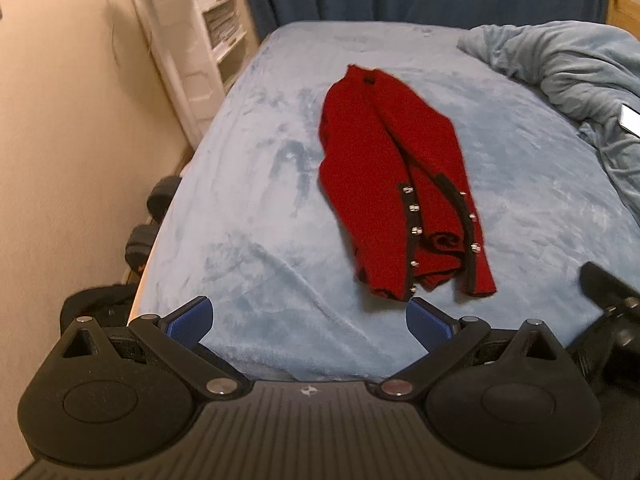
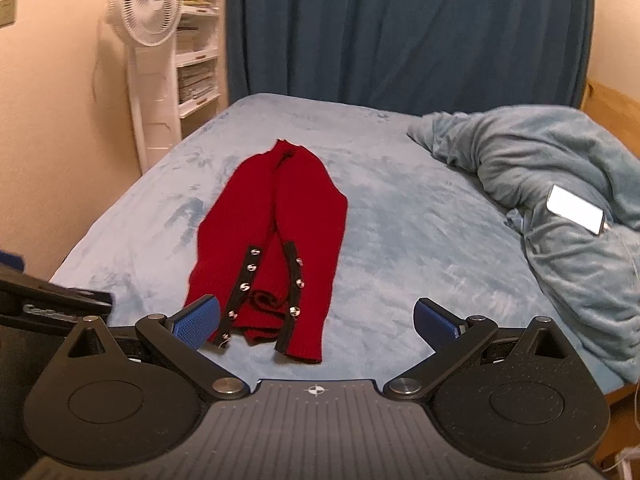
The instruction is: Fold small clothes
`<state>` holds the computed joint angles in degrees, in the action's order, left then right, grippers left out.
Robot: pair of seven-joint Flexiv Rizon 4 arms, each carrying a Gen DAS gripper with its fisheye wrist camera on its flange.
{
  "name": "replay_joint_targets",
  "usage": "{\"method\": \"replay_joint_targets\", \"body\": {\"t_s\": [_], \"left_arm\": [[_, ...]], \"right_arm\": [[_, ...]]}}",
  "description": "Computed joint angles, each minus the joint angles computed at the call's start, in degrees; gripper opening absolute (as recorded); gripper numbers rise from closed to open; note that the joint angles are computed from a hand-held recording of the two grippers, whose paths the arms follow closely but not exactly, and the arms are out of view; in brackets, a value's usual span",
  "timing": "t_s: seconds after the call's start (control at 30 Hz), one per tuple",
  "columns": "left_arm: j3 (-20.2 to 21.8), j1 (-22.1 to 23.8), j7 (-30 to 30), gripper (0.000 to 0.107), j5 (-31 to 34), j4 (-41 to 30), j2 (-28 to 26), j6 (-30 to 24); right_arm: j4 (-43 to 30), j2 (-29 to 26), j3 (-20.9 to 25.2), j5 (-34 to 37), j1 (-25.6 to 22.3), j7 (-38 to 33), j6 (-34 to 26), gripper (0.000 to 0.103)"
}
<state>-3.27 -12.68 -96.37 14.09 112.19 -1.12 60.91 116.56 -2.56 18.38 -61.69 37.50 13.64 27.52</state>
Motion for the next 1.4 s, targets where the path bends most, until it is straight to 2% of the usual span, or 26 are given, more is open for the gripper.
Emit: {"method": "replay_joint_targets", "body": {"t_s": [0.2,0.3,0.47,0.63,0.73,0.8,0.83,0.87,0.9,0.93,0.97,1.0,1.07,1.17,1.27,1.3,1.33,1.37,1.4], "left_arm": [[0.9,0.7,-4.3,0.103,2.1,-6.7,-5.2,-5.4],[1.8,0.5,-6.7,0.103,3.6,-11.0,-8.3,-8.1],[3.0,0.2,-7.7,0.103,2.7,-17.6,-13.7,-12.2],[4.1,0.0,-7.5,0.103,-0.2,-23.3,-18.7,-16.6],[4.9,-0.8,-8.3,0.103,0.5,-26.2,-21.2,-18.1],[5.1,-1.2,-7.7,0.103,0.6,-28.2,-22.9,-19.6],[4.8,-1.1,-6.8,0.103,-0.1,-28.9,-23.7,-19.9],[4.5,-1.0,-5.7,0.103,-0.8,-29.4,-24.4,-19.8],[4.3,-1.0,-4.7,0.103,-1.4,-30.0,-25.2,-20.0],[4.0,-1.2,-3.9,0.103,-2.1,-30.6,-25.9,-20.1],[3.7,-1.2,-3.0,0.103,-2.9,-31.0,-26.6,-19.9],[3.2,-1.1,-1.8,0.103,-4.2,-31.6,-27.5,-20.0],[2.6,-1.5,-0.2,0.103,-6.2,-33.6,-29.5,-20.7],[2.5,-3.1,1.1,0.103,-7.1,-38.1,-33.2,-22.4],[2.7,-4.7,2.1,0.103,-7.6,-40.9,-35.6,-21.9],[2.8,-5.2,2.3,0.103,-7.5,-41.6,-36.3,-21.3],[2.9,-5.7,2.6,0.103,-7.5,-42.4,-37.0,-21.0],[3.2,-6.2,2.4,0.103,-7.4,-43.4,-37.7,-21.4],[3.1,-6.4,2.6,0.103,-7.9,-44.1,-38.3,-21.7]], "right_arm": [[2.4,-0.4,-3.2,-2.0,-4.6,5.0,6.9,0.102],[2.7,-2.7,-6.0,-6.0,-8.0,6.4,13.7,0.102],[-0.9,-10.8,-11.9,-10.7,-13.8,5.3,28.4,0.102],[-8.4,-19.8,-17.3,-12.2,-16.7,7.9,40.1,0.102],[-14.4,-25.4,-19.7,-9.1,-16.2,5.1,42.7,0.102],[-18.5,-29.3,-19.6,-4.2,-16.0,-2.3,42.7,0.1],[-21.0,-31.7,-17.7,0.5,-17.0,-9.2,42.9,0.096],[-23.0,-33.8,-15.1,5.1,-18.2,-15.8,43.2,0.085],[-24.3,-35.5,-12.6,8.9,-19.6,-21.2,43.9,0.062],[-25.1,-36.8,-10.3,11.3,-20.9,-25.1,45.0,0.044],[-25.1,-37.2,-10.0,13.8,-20.8,-28.5,45.6,0.018],[-24.6,-36.7,-11.4,12.6,-19.9,-28.5,45.4,0.007],[-21.8,-33.7,-17.9,8.5,-16.7,-25.9,45.5,0.006],[-18.0,-28.2,-26.9,4.8,-14.4,-21.7,41.2,0.006],[-19.4,-25.3,-34.2,-1.4,-14.7,-15.8,26.4,0.007],[-19.8,-24.5,-35.6,-2.4,-15.7,-12.4,23.9,0.008],[-19.4,-23.4,-36.1,-2.4,-17.5,-8.3,24.2,0.012],[-18.6,-22.3,-36.2,-2.4,-19.1,-4.4,25.3,0.027],[-17.8,-21.6,-35.7,-2.6,-20.1,-2.6,25.7,0.053]]}}
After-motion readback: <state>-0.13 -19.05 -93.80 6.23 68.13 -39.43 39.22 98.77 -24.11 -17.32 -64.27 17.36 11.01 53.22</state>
